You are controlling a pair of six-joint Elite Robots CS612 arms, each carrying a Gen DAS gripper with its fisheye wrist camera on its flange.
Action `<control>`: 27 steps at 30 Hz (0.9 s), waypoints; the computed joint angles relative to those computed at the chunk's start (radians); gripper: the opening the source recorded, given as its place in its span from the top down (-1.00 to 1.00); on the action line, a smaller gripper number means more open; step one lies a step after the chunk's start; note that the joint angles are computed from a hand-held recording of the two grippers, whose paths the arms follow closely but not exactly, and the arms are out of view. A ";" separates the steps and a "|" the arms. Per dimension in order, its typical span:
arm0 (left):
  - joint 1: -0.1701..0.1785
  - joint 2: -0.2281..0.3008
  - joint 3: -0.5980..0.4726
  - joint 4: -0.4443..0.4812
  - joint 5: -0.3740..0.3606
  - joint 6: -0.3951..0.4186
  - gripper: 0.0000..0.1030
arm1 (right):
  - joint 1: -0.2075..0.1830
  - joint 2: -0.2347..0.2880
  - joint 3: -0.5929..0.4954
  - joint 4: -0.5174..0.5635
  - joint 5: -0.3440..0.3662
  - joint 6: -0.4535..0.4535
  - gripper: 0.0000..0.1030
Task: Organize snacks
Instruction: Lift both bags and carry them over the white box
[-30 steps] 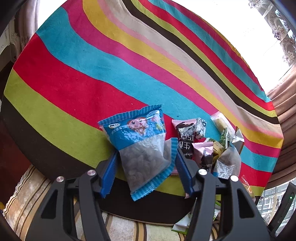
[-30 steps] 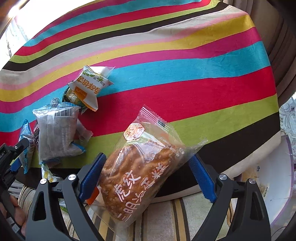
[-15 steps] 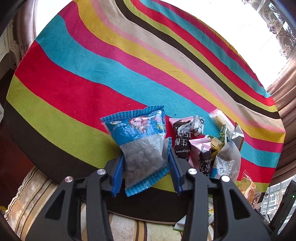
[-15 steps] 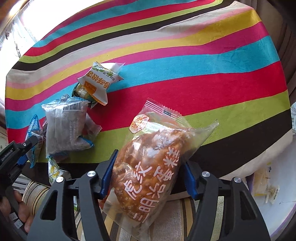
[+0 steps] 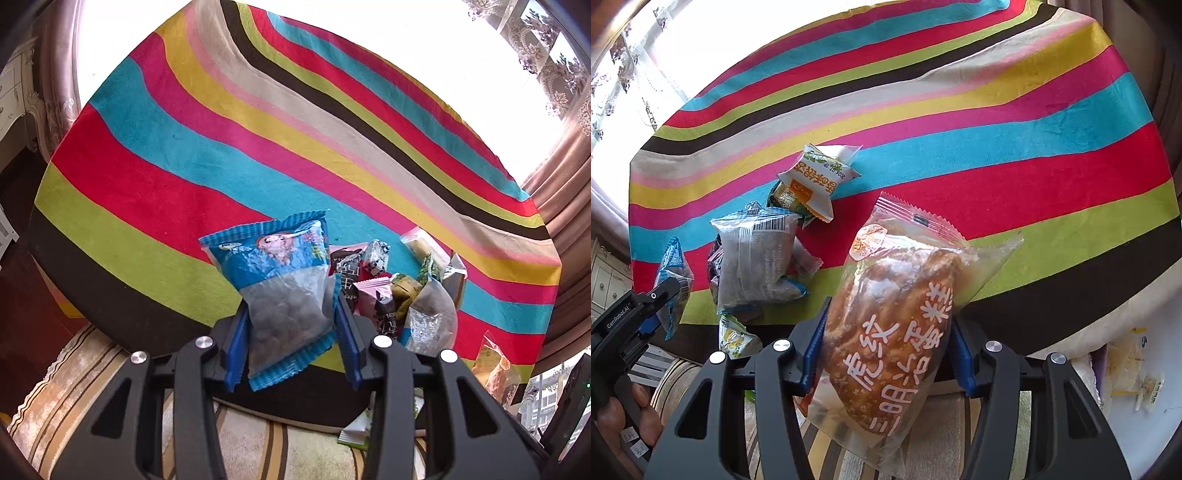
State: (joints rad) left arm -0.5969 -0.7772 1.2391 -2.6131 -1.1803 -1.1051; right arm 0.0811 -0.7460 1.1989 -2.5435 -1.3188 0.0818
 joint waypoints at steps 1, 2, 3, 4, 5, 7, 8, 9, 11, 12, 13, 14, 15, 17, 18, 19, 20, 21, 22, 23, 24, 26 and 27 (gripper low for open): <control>-0.003 -0.003 0.003 -0.003 0.006 0.005 0.17 | -0.003 -0.003 0.005 -0.003 0.005 -0.001 -0.07; -0.006 -0.005 0.004 -0.003 0.012 0.008 0.17 | 0.000 0.004 -0.007 0.001 0.006 0.004 -0.07; -0.009 -0.006 0.004 -0.003 0.018 0.013 0.17 | -0.002 0.003 -0.005 -0.001 0.010 0.006 -0.07; -0.012 -0.006 0.003 -0.001 0.025 0.020 0.17 | -0.004 0.000 -0.002 -0.003 0.015 0.008 -0.06; -0.015 -0.006 0.000 0.003 0.030 0.029 0.17 | -0.007 -0.002 0.002 -0.007 0.019 0.009 -0.06; -0.020 -0.005 -0.005 0.004 0.037 0.041 0.17 | -0.012 -0.009 0.012 -0.016 0.028 0.014 -0.06; -0.023 -0.005 -0.007 0.003 0.041 0.046 0.17 | -0.015 -0.011 0.015 -0.019 0.032 0.018 -0.06; -0.026 -0.005 -0.010 0.004 0.047 0.052 0.17 | -0.018 -0.013 0.020 -0.023 0.037 0.021 -0.06; -0.034 -0.005 -0.012 0.002 0.062 0.066 0.17 | -0.026 -0.020 0.031 -0.029 0.052 0.027 -0.06; -0.038 -0.005 -0.016 0.002 0.069 0.074 0.17 | -0.029 -0.021 0.032 -0.031 0.057 0.030 -0.06; -0.042 -0.004 -0.019 0.001 0.075 0.083 0.17 | -0.033 -0.024 0.036 -0.034 0.061 0.033 -0.06; -0.045 -0.003 -0.023 0.000 0.078 0.091 0.17 | -0.037 -0.027 0.042 -0.038 0.065 0.035 -0.06; -0.049 -0.001 -0.028 0.001 0.081 0.098 0.17 | -0.041 -0.030 0.047 -0.042 0.068 0.038 -0.06; -0.056 0.003 -0.036 0.001 0.083 0.113 0.17 | -0.049 -0.036 0.057 -0.052 0.075 0.049 -0.06; -0.059 0.006 -0.043 0.002 0.080 0.121 0.17 | -0.054 -0.041 0.065 -0.057 0.080 0.055 -0.06; -0.062 0.008 -0.050 0.003 0.079 0.130 0.17 | -0.060 -0.044 0.071 -0.062 0.086 0.062 -0.06; -0.067 0.011 -0.056 0.005 0.078 0.140 0.17 | -0.067 -0.048 0.078 -0.066 0.094 0.069 -0.06; -0.070 0.015 -0.064 0.005 0.077 0.152 0.17 | -0.073 -0.053 0.087 -0.071 0.102 0.076 -0.06; -0.075 0.018 -0.070 0.005 0.076 0.163 0.17 | -0.079 -0.057 0.096 -0.077 0.109 0.082 -0.06; -0.079 0.023 -0.081 0.007 0.074 0.176 0.17 | -0.083 -0.062 0.104 -0.083 0.114 0.088 -0.06; -0.083 0.027 -0.090 0.007 0.070 0.189 0.17 | -0.089 -0.066 0.113 -0.088 0.120 0.094 -0.06; -0.090 0.037 -0.111 0.009 0.061 0.214 0.17 | -0.101 -0.075 0.129 -0.102 0.128 0.104 -0.06; -0.094 0.043 -0.124 0.012 0.055 0.227 0.17 | -0.108 -0.080 0.139 -0.110 0.130 0.110 -0.06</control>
